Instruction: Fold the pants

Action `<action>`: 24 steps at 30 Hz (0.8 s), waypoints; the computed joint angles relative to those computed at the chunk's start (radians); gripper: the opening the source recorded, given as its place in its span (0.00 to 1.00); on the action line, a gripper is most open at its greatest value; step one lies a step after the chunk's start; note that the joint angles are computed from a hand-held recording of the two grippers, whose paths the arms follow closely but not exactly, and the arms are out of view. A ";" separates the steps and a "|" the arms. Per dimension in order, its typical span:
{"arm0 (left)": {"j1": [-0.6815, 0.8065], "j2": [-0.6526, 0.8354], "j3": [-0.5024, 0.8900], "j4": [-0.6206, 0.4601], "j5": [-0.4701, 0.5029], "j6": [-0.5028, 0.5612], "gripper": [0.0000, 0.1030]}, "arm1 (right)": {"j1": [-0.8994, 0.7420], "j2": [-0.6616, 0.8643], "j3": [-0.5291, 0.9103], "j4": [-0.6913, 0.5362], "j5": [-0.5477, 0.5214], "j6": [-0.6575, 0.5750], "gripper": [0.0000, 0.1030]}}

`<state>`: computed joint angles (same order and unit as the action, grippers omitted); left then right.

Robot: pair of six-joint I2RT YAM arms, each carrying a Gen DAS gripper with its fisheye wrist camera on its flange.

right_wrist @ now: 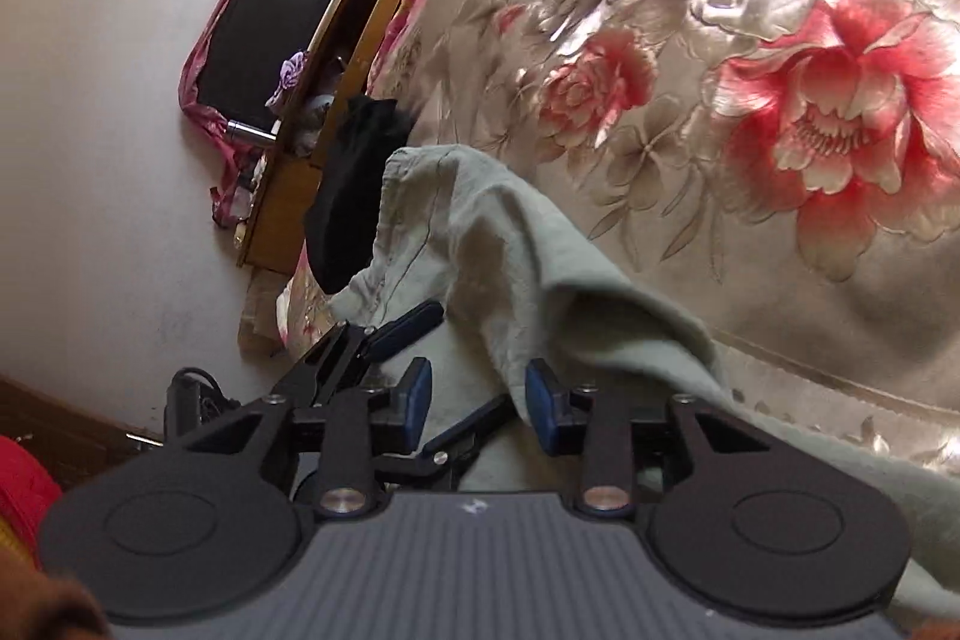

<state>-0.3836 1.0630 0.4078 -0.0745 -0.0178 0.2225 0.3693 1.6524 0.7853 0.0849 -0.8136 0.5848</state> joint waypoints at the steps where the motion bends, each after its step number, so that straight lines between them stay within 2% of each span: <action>1: -0.001 -0.001 -0.002 0.002 -0.002 -0.002 0.96 | 0.011 -0.008 0.004 -0.015 -0.002 -0.033 0.36; 2: -0.002 0.001 -0.003 0.004 -0.003 -0.003 0.96 | 0.018 -0.003 0.011 -0.018 -0.011 -0.051 0.39; 5: -0.001 -0.002 -0.005 0.006 -0.005 -0.002 0.96 | 0.040 0.019 0.043 -0.074 0.079 -0.086 0.42; 10: 0.003 -0.003 -0.010 0.014 0.000 -0.002 0.96 | -0.056 -0.089 -0.046 0.060 0.131 -0.039 0.43; 11: 0.003 -0.002 -0.008 0.012 -0.001 -0.002 0.97 | -0.076 -0.081 -0.038 0.055 0.139 -0.049 0.46; 14: -0.002 -0.001 -0.005 0.007 -0.009 -0.002 0.97 | -0.100 0.014 0.040 -0.049 0.167 -0.136 0.46; 15: -0.004 -0.001 -0.005 0.008 -0.011 -0.002 0.97 | -0.105 0.037 0.051 -0.061 0.154 -0.138 0.46; 17: -0.002 0.005 -0.003 0.010 -0.009 -0.002 0.97 | -0.115 0.070 0.041 -0.014 0.042 -0.116 0.46; 20: 0.002 0.015 0.003 0.009 -0.004 0.000 0.98 | -0.105 0.069 0.054 -0.056 -0.007 -0.192 0.46; 24: -0.004 0.018 0.005 0.010 -0.015 0.002 0.99 | -0.110 0.107 0.084 -0.050 -0.111 -0.174 0.46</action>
<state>-0.3879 1.0810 0.4132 -0.0642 -0.0330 0.2249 0.2590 1.7597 0.8693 0.0345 -0.9245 0.4105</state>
